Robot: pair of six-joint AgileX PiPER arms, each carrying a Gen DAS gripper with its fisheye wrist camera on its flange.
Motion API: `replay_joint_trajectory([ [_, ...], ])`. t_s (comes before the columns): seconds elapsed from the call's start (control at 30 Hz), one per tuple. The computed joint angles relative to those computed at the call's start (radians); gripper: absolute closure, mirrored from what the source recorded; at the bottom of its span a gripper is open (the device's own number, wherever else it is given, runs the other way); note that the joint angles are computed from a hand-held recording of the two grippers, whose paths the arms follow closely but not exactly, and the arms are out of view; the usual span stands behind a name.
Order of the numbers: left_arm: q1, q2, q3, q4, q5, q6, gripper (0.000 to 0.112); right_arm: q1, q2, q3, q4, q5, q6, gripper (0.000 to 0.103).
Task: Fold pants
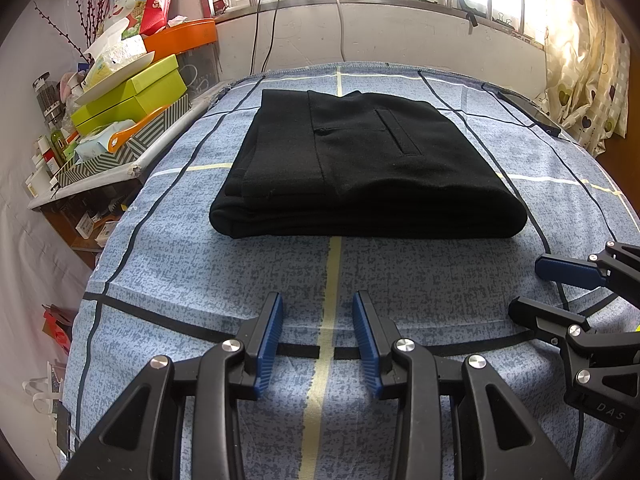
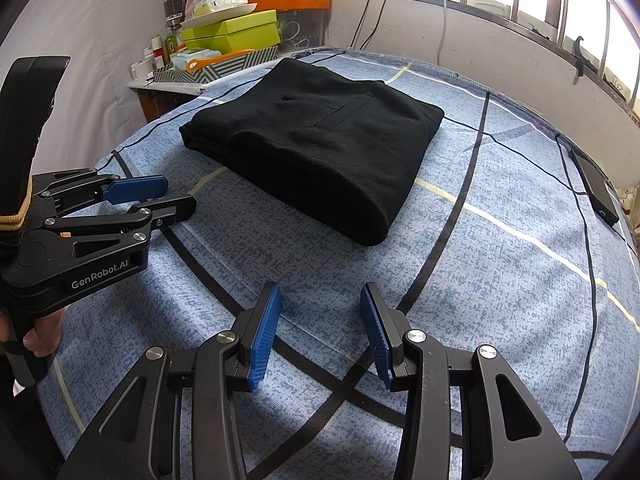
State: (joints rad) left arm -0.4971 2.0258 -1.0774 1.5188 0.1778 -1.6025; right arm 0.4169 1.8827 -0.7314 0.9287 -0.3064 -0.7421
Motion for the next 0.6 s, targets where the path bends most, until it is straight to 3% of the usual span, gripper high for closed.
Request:
replay_joint_trajectory([
  [0.6,0.001,0.002,0.001,0.015,-0.002,-0.015,0.074,0.000,0.000,-0.001,0.001,0.000,-0.001,0.060],
])
